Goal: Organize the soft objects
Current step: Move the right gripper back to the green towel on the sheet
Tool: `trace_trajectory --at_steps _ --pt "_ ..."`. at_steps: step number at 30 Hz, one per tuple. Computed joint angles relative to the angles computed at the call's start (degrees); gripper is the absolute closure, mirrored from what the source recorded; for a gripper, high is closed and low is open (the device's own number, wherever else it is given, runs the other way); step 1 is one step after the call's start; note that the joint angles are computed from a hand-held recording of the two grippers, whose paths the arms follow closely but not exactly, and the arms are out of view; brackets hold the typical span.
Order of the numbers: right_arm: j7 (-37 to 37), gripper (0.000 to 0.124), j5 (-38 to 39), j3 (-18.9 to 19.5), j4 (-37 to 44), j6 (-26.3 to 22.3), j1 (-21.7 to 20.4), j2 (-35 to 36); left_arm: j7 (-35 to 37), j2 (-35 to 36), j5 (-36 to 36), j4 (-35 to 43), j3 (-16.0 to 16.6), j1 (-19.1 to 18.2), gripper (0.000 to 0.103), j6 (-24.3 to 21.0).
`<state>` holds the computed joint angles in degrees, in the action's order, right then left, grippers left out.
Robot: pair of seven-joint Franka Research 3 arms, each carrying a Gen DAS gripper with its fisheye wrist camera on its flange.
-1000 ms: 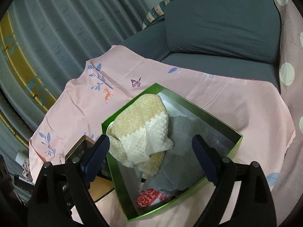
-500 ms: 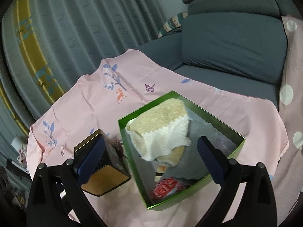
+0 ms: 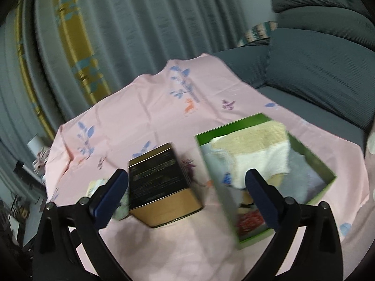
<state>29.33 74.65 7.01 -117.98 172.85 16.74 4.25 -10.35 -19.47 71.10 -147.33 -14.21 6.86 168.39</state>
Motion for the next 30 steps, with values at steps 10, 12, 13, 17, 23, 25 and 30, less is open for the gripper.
trace_trajectory --at_steps 10,12,13,17,23,25,30 --pt "3.06 0.025 -7.51 1.58 0.59 -11.05 2.76 1.18 -0.87 -6.55 -4.93 -12.02 0.83 4.75 0.017 -5.36" --pt "3.9 0.03 -9.95 2.25 1.16 -12.06 3.67 2.41 -3.91 -6.29 -3.13 -13.62 1.51 6.88 0.017 -3.66" --pt "4.19 0.036 -10.79 2.61 1.39 -12.04 4.08 3.02 -4.61 -5.99 -2.83 -14.3 2.21 7.59 0.016 -2.55" --pt "8.41 0.057 -17.17 3.63 2.82 -13.72 5.74 6.03 -4.77 -4.8 -2.54 -15.6 3.81 9.95 0.017 0.32" --pt "23.2 0.076 -38.04 1.97 5.53 -11.98 10.29 12.38 -3.75 -6.15 -5.54 -17.74 3.99 12.55 0.017 1.1" --pt "28.76 0.076 -45.31 0.32 7.08 -11.05 12.09 14.79 -2.67 -6.6 -6.96 -18.2 3.96 13.15 0.016 1.11" --pt "40.42 0.076 -59.8 -4.06 12.79 -11.22 16.13 20.46 -0.63 -8.25 -8.88 -19.62 2.95 15.79 0.017 3.55"
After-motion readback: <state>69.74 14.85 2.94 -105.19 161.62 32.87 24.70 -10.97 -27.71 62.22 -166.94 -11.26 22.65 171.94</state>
